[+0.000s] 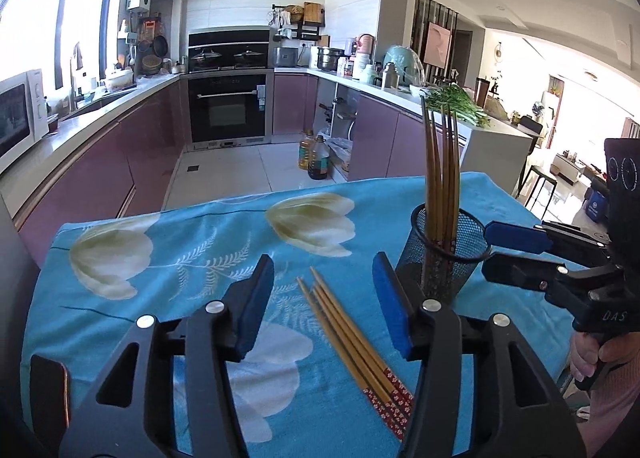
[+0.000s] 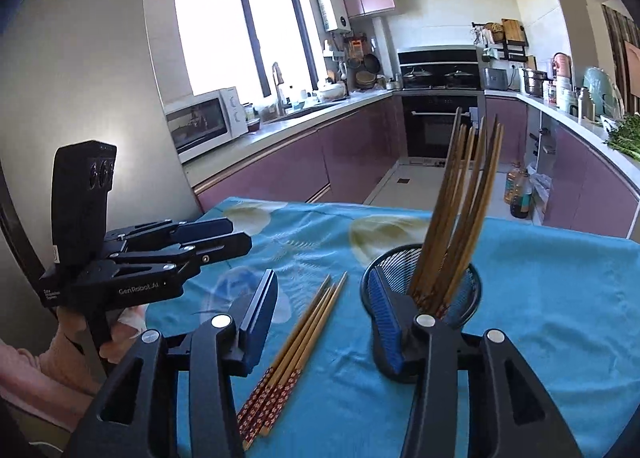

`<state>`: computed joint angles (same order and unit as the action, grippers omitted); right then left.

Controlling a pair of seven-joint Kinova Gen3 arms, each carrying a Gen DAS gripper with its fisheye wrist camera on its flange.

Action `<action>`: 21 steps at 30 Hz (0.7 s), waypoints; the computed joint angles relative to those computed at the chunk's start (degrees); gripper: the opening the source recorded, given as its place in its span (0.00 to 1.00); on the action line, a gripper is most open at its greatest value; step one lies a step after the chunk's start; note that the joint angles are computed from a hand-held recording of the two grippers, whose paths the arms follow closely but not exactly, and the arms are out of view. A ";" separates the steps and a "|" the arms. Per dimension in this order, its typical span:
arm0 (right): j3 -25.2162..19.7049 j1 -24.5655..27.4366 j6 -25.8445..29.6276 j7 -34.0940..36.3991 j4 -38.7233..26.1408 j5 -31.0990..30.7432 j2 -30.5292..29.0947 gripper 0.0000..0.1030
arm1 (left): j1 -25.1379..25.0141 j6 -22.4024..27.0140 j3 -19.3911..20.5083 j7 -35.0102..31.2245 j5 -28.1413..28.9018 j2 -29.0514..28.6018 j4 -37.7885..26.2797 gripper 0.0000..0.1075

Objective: Organize utensils
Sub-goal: 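Open both tools and withdraw them from the mesh cup, then lower both open tools toward the remaining chopsticks on the cloth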

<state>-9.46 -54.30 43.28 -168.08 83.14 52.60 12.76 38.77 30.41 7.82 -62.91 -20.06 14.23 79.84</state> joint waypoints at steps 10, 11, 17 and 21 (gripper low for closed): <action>1.00 0.43 -0.49 8.47 -3.93 -13.48 5.86 0.44 | 2.86 1.58 -2.30 11.38 -7.35 -0.40 5.35 0.73; 1.23 0.44 -0.20 9.26 -4.38 -14.71 6.33 0.44 | 2.60 1.48 -2.07 11.75 -7.41 -0.41 5.73 0.75; 2.87 -0.40 1.41 11.18 -5.42 -18.47 7.67 0.44 | 3.69 2.34 -2.11 15.61 -11.27 -0.20 6.80 0.85; 3.38 -0.86 2.40 11.71 -5.69 -19.29 7.92 0.44 | 4.16 4.03 -1.58 16.28 -12.64 0.65 6.12 0.85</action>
<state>-6.07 -55.16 45.69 -156.37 77.45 33.31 20.68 42.93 34.44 6.24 -46.62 -32.71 14.88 85.96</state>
